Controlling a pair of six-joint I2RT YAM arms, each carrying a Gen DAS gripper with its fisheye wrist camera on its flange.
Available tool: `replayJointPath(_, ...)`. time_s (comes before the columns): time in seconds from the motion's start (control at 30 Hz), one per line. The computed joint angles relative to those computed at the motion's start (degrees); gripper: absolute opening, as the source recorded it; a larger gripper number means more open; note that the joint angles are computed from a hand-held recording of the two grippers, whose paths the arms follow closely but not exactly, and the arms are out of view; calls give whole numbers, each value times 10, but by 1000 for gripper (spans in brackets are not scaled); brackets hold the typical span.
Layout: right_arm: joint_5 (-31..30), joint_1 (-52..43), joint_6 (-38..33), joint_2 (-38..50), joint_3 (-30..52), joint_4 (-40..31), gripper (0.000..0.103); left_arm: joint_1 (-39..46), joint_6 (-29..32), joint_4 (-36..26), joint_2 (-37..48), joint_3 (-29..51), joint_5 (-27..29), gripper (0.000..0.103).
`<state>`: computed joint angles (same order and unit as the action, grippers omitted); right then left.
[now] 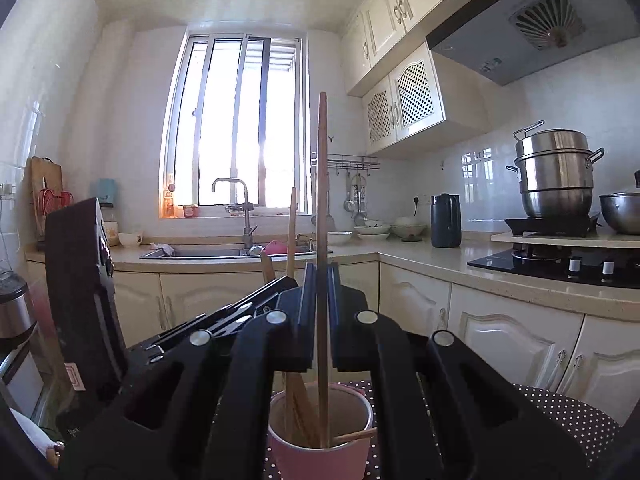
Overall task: Organize utensils
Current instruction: 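Lower the chopsticks into the pink cup and open both grippers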
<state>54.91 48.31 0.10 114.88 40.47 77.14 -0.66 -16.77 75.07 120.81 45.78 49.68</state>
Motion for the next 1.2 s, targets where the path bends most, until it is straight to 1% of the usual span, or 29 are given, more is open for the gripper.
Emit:
replayJointPath(0.17,21,13,16,-16,2,-50,6,9,58,-26,-22,-30,11,6)
replayJointPath(0.23,25,14,30,-28,7,-93,6,11,77,-47,-30,-33,15,6)
replayJointPath(0.33,36,20,40,-39,12,-126,6,14,100,-66,-45,-43,13,6)
replayJointPath(0.4,53,27,35,-43,20,-146,6,18,110,-76,-52,-48,16,6)
replayJointPath(0.47,58,29,45,-51,26,-174,6,20,125,-95,-61,-51,15,6)
replayJointPath(0.57,68,33,60,-60,29,-196,6,24,148,-140,-76,-47,17,6)
replayJointPath(0.63,68,33,74,-68,32,-218,6,26,159,-169,-83,-41,19,11)
replayJointPath(0.67,70,33,79,-70,35,-229,6,25,164,-181,-88,-41,15,23)
replayJointPath(0.7,72,33,88,-74,37,-244,6,27,166,-182,-90,-42,14,28)
replayJointPath(0.8,78,36,105,-82,37,-258,7,31,175,-195,-102,-47,17,29)
replayJointPath(0.87,81,37,121,-90,39,-280,7,35,186,-211,-113,-50,16,29)
replayJointPath(0.97,88,41,139,-105,40,-307,7,40,194,-236,-131,-53,18,33)
replayJointPath(1.03,103,49,149,-112,45,-328,7,48,194,-248,-144,-56,21,36)
replayJointPath(1.1,114,60,161,-123,47,-353,7,57,199,-277,-160,-58,25,36)
replayJointPath(1.2,137,81,170,-135,49,-379,7,75,203,-298,-184,-71,30,36)
